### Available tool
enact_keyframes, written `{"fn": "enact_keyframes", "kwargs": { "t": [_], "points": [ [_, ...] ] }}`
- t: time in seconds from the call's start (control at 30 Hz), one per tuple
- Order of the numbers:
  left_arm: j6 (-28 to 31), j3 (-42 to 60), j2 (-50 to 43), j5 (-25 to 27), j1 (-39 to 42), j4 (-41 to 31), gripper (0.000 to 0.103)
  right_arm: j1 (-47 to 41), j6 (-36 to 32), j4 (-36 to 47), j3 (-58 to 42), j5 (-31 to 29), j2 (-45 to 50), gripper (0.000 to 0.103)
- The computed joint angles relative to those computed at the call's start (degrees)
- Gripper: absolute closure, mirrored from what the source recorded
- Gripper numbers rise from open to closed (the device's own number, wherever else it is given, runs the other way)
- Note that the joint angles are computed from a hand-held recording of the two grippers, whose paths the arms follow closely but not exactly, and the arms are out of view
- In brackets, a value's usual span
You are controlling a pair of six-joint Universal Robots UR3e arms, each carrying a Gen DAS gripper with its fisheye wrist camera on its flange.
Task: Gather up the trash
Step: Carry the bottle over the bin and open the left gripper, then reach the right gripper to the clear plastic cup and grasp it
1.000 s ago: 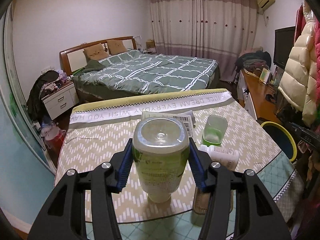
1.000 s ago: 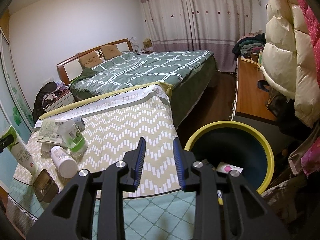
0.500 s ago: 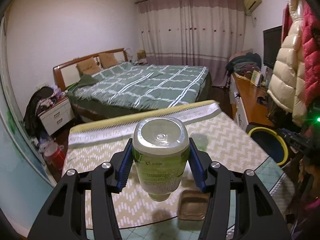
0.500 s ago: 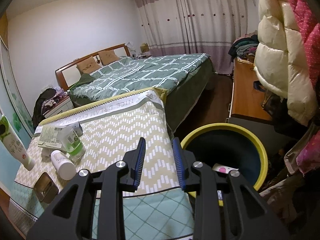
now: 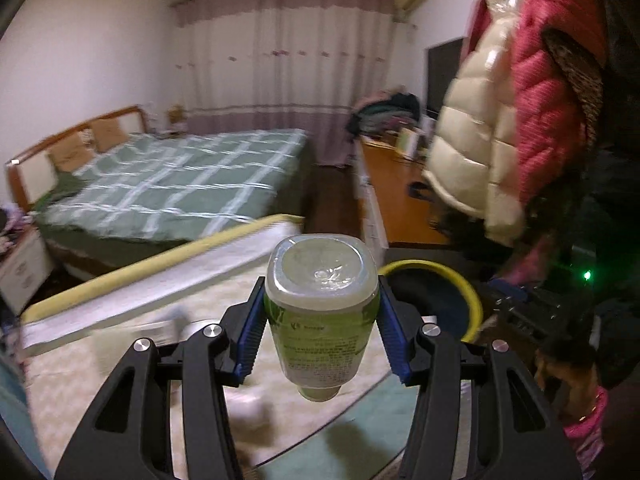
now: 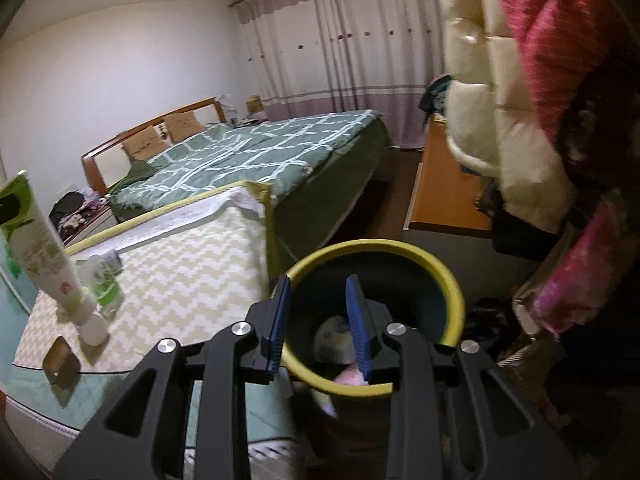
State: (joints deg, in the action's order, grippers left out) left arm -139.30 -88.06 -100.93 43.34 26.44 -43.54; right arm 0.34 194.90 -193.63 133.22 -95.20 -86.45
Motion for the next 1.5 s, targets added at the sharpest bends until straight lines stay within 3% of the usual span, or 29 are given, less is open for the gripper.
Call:
{"fn": "enact_keyframes", "kwargs": {
  "t": [0.33, 0.6, 0.67, 0.7, 0.73, 0.93, 1.17, 1.3, 1.5],
  "points": [
    [-10.32, 19.76, -19.32, 8.64, -22.16, 2.35, 0.051, -13.44, -3.42, -4.30, 12.73, 8.39, -8.45, 0.075],
    [-15.39, 43.83, -38.86, 18.20, -32.95, -4.93, 0.051, -20.58, -5.50, -7.37, 17.45, 12.85, -8.58, 0.066],
    [-15.98, 44.81, -40.55, 20.72, -34.19, -4.26, 0.031, -21.56, -5.59, -7.60, 17.95, 13.58, -8.25, 0.062],
    [-16.54, 43.20, -40.15, 21.43, -34.30, -2.36, 0.010, -21.92, -5.68, -7.65, 18.15, 13.83, -8.19, 0.061],
    [-16.97, 39.20, -38.36, 21.19, -33.84, 0.92, 0.008, -22.03, -5.64, -8.01, 18.30, 13.92, -7.92, 0.060],
    [-15.65, 17.94, -24.25, 17.07, -27.57, 10.04, 0.005, -18.41, -4.43, -7.34, 16.26, 11.54, -6.39, 0.059],
    [-13.27, -4.65, -6.82, 9.57, -11.09, 17.99, 0.005, -10.15, -2.33, -4.44, 9.89, 7.24, -3.42, 0.056],
    [-11.64, -12.23, -1.35, 7.27, -0.30, 20.53, 0.005, -4.17, -0.98, -2.09, 4.80, 3.78, -0.82, 0.055],
    [-10.79, -16.30, -0.56, 3.75, 14.25, 24.14, 0.005, 5.68, 0.99, 3.36, -6.36, -0.18, 5.68, 0.055]
  ]
}}
